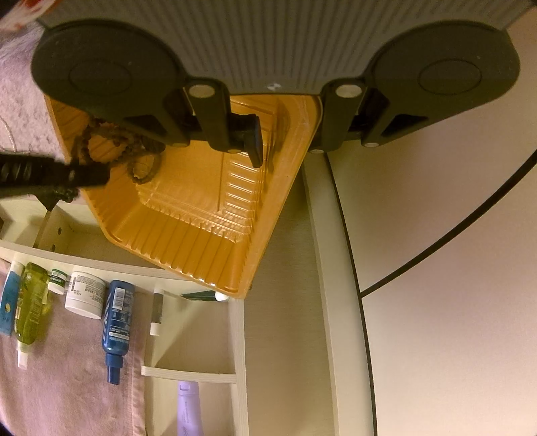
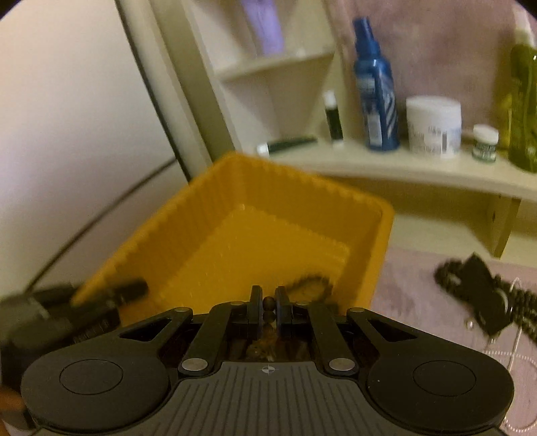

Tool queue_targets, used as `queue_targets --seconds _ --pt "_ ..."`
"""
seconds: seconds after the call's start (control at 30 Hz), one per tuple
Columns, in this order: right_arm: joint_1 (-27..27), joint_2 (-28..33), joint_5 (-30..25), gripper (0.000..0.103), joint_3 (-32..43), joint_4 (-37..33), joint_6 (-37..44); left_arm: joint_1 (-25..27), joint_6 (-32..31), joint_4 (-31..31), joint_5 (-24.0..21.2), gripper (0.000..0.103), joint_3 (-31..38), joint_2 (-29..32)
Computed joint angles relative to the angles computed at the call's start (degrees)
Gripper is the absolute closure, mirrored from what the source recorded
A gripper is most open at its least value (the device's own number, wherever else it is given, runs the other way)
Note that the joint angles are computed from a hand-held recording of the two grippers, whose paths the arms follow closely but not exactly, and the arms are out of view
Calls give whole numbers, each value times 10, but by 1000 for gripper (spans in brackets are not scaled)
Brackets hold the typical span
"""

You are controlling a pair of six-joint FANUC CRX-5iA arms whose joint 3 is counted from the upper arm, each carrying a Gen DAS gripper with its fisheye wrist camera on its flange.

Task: Organize jewelry

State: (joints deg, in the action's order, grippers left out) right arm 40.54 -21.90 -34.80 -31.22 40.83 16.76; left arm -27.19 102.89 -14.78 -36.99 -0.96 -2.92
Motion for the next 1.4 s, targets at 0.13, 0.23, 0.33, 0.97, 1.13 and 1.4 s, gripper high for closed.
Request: queue_targets --seconds 0.13,0.23,0.33,0.97,1.13,1.4 --pt "9 13 -23 96 9 -26 31 -2 4 -3 -2 88 3 2" --pt "16 23 -47 95 25 -68 92 -2 3 -4 -3 88 4 3" --pt "23 11 -42 81 5 -44 78 -2 3 -3 -3 88 4 2" --pt "58 -108 -109 48 -78 38 -59 -2 3 -5 -6 88 5 3" --pt "65 -147 -170 48 -102 41 -79 -3 4 -9 -9 88 7 4" --pt "63 -182 -248 48 -133 46 -52 -4 6 -15 -13 88 10 7"
